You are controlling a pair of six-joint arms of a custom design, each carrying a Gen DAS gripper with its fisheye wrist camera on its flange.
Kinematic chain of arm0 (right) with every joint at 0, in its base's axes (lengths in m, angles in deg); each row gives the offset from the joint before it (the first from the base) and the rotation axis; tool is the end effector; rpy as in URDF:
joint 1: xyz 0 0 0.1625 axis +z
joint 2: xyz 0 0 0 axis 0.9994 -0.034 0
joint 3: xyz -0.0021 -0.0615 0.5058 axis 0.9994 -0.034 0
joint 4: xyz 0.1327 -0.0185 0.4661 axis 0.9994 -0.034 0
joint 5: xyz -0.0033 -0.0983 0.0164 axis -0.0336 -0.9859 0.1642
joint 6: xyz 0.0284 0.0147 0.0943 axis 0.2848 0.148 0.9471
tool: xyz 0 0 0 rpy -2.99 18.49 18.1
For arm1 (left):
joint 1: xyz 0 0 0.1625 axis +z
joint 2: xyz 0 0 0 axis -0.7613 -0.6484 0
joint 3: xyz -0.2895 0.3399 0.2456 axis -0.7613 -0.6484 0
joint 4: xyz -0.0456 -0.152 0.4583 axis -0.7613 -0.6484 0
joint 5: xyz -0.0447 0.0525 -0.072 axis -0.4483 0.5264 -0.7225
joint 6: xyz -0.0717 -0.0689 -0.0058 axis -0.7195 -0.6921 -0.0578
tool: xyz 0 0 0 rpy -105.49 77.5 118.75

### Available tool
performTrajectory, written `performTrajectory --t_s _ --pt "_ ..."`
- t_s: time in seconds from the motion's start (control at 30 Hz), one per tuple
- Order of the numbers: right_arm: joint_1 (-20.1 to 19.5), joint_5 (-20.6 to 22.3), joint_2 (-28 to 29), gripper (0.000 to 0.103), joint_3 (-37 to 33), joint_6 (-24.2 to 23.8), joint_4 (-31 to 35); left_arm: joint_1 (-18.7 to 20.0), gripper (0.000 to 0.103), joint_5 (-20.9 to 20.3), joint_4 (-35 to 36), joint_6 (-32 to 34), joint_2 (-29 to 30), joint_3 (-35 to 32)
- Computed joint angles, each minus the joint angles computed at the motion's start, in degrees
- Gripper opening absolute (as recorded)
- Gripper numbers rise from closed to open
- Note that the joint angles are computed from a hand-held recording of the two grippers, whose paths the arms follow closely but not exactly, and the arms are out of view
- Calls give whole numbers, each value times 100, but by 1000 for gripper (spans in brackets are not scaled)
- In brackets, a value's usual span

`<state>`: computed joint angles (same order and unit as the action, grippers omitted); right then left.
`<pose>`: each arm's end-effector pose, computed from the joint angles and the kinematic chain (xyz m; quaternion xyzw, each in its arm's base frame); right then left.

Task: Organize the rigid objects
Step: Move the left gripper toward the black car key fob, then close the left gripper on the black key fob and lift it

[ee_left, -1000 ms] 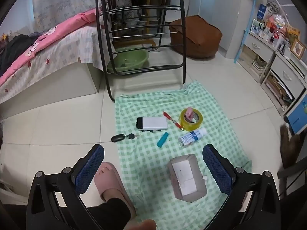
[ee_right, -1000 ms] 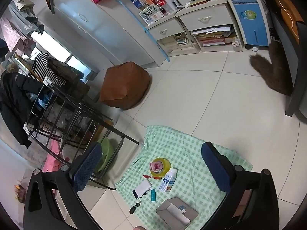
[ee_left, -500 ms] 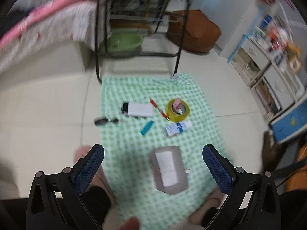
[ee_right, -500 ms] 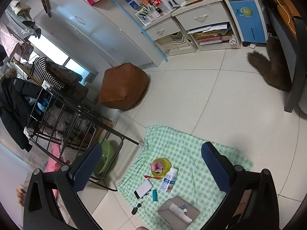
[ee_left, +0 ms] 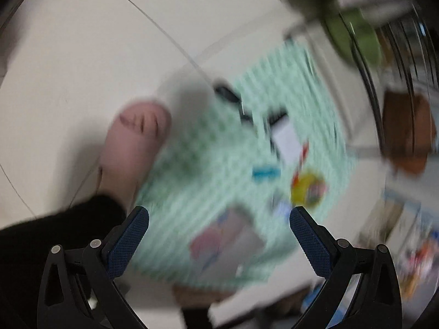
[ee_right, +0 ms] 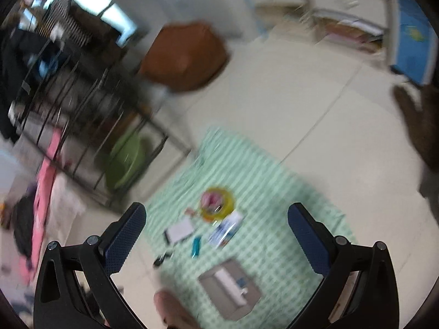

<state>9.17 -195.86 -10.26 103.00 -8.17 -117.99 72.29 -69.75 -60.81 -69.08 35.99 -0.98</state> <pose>0.1508 -0.5508 0.6224 -0.1343 -0.9111 0.3298 0.2074 -0.6374 -0.4400 0.3989 -0.4685 0.8556 -0.1539 0.1575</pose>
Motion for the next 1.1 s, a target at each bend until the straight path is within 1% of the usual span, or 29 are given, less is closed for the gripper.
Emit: performTrajectory --t_s 0.07,0.1,0.13,0.2,0.23,0.27,0.33,0.37,0.4,0.47,0.5,0.53,0.6,0.67,0.73,0.8,0.83,0.87,0.9,0.93,0.97,1.0,1.07,1.1 --pt "-79 260 126 103 -67 -190 209 139 103 248 -59 59 103 -171" --pt "-99 357 168 103 -89 -196 355 176 103 372 -134 141 167 -273" --pt "-128 480 184 103 -100 -165 532 234 103 519 -174 225 237 -369" --pt "-210 807 175 103 -118 -11 793 333 103 879 -92 148 376 -456" --pt "-292 1093 126 103 -95 100 908 358 103 948 -147 179 464 -553" --pt "-304 1198 164 103 -165 155 1002 412 103 981 -246 281 618 -725" --pt "-339 1279 165 103 -185 130 1120 458 103 1036 -132 206 923 -1072" --pt "-336 1267 181 103 -200 123 1148 520 101 1055 -200 148 1071 -1213" --pt "-341 1280 181 103 -213 148 1193 535 96 1041 -189 104 1280 -1466" --pt "-416 1361 142 103 -243 235 1370 678 89 821 -331 -30 1601 -1770" --pt "-434 1371 137 103 -277 280 1461 727 83 796 -364 -85 1786 -1908" --pt "-486 1357 117 103 -277 329 1538 783 80 789 -341 -153 1860 -1956" --pt "-570 1364 114 103 -317 467 1679 846 78 869 -199 -333 1944 -1977" --pt "-671 1450 103 103 -338 629 1784 891 78 1030 -38 -574 2045 -2042" --pt "-734 1546 106 103 -366 752 1899 898 75 1145 4 -826 2122 -2151" --pt "-759 1612 105 103 -354 810 1950 925 58 1223 -174 -912 2245 -2290" --pt "-771 1633 110 103 -344 836 1986 948 54 1235 -256 -887 2285 -2353" --pt "-778 1650 111 103 -333 848 2024 969 45 1234 -319 -856 2312 -2384" --pt "-790 1674 107 103 -323 854 2056 998 40 1235 -408 -820 2358 -2425" --pt "-806 1715 108 103 -311 880 2090 1013 37 1239 -442 -820 2370 -2442" --pt "-818 1731 101 103 -292 890 2091 1044 31 1228 -528 -815 2424 -2479" --pt "-827 1743 94 103 -266 906 2092 1042 26 1348 -511 -880 2438 -2459" --pt "-836 1751 97 103 -251 934 2119 1069 24 1405 -652 -785 2486 -2481" --pt "-841 1746 96 103 -249 940 2128 1084 20 1420 -764 -698 2520 -2501"
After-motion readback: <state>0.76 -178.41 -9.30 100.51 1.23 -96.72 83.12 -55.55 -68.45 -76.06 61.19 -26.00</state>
